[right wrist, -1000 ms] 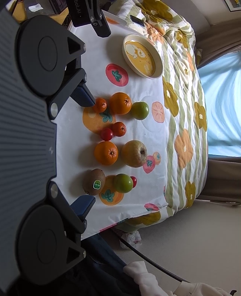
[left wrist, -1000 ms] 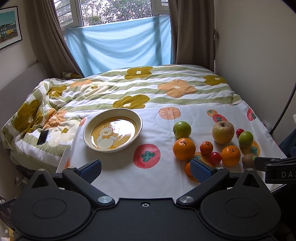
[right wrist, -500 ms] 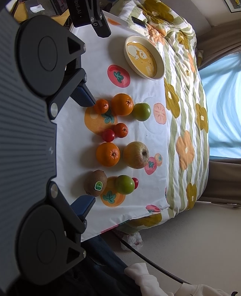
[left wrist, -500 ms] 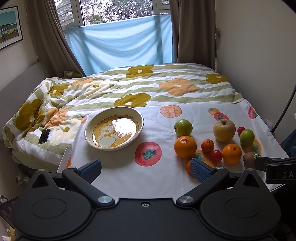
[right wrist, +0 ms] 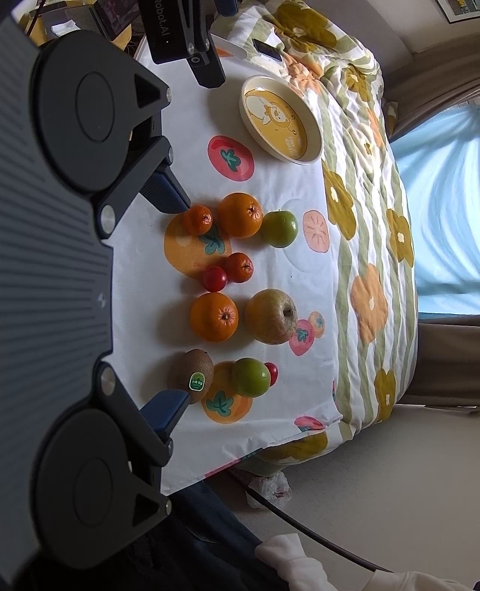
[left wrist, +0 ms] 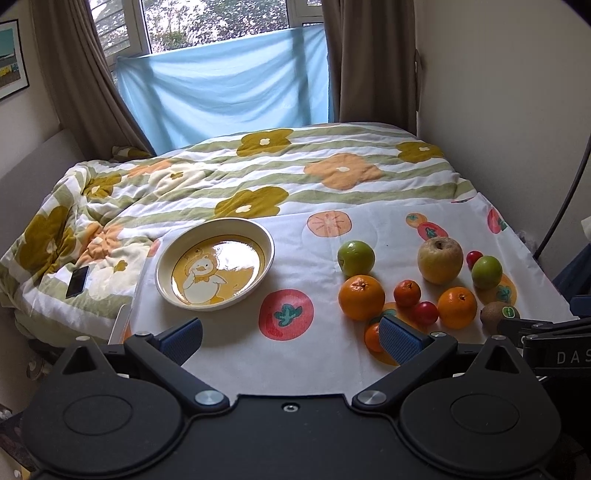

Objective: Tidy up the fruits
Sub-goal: 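Grasp a small tangerine with the left tool while the right tool grasps a large orange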

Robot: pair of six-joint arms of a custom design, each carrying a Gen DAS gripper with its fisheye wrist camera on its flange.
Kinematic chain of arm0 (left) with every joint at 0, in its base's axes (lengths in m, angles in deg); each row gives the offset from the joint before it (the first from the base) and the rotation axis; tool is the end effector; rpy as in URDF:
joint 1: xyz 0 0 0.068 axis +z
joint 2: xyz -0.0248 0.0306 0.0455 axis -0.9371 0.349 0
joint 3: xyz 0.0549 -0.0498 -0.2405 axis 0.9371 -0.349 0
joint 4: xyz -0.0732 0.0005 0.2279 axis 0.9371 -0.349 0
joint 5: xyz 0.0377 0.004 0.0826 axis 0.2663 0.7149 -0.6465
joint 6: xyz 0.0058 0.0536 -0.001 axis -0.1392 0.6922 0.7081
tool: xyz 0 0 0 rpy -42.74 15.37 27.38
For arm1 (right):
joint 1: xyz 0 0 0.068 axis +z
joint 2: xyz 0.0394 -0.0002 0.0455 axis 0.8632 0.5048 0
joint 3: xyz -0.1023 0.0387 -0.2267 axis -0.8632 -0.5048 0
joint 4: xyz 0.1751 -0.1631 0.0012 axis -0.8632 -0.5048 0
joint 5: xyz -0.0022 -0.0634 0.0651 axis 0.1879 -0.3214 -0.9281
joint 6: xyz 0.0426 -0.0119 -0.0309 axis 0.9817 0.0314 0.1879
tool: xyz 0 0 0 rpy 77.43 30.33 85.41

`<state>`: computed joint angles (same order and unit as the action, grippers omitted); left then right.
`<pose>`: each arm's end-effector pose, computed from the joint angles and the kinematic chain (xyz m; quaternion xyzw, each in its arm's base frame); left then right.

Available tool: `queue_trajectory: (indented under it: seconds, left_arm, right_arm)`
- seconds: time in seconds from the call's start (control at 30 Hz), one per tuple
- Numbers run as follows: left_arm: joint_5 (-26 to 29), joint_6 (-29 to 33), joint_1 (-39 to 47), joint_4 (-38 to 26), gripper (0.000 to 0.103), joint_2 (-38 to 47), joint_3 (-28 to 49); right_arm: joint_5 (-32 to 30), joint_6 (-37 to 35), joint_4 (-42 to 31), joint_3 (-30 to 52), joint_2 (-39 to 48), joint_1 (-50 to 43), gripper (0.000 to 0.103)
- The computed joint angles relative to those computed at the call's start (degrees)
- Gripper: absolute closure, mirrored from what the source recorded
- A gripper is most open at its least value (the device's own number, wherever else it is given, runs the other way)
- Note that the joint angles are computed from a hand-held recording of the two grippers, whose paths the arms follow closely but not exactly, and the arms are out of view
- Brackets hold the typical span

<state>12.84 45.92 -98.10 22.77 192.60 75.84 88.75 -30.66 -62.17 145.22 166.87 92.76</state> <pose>0.3472 -0.1825 0.1858 0.2099 0.8948 -0.0196 0.3936 0.2727 0.1570 0.1773 0.1782 0.9241 -0.0341 0.3363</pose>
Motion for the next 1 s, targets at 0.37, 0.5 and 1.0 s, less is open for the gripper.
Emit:
queue_trajectory:
  seconds: [0.37, 0.5, 1.0]
  left_arm:
    - [7.4, 7.3, 1.8, 11.9, 0.008, 13.2, 1.7]
    - [10.0, 8.4, 1.8, 16.1, 0.009, 17.8, 2.4]
    - [13.9, 10.6, -1.5, 21.6, 0.029, 31.8, 10.7]
  right_arm:
    - [4.3, 1.5, 17.5, -5.4, 9.8, -2.3, 0.0]
    - [6.1, 1.0, 24.5, -6.2, 15.3, -2.5, 0.0]
    - [6.4, 1.3, 42.6, -7.0, 28.7, -4.5, 0.001]
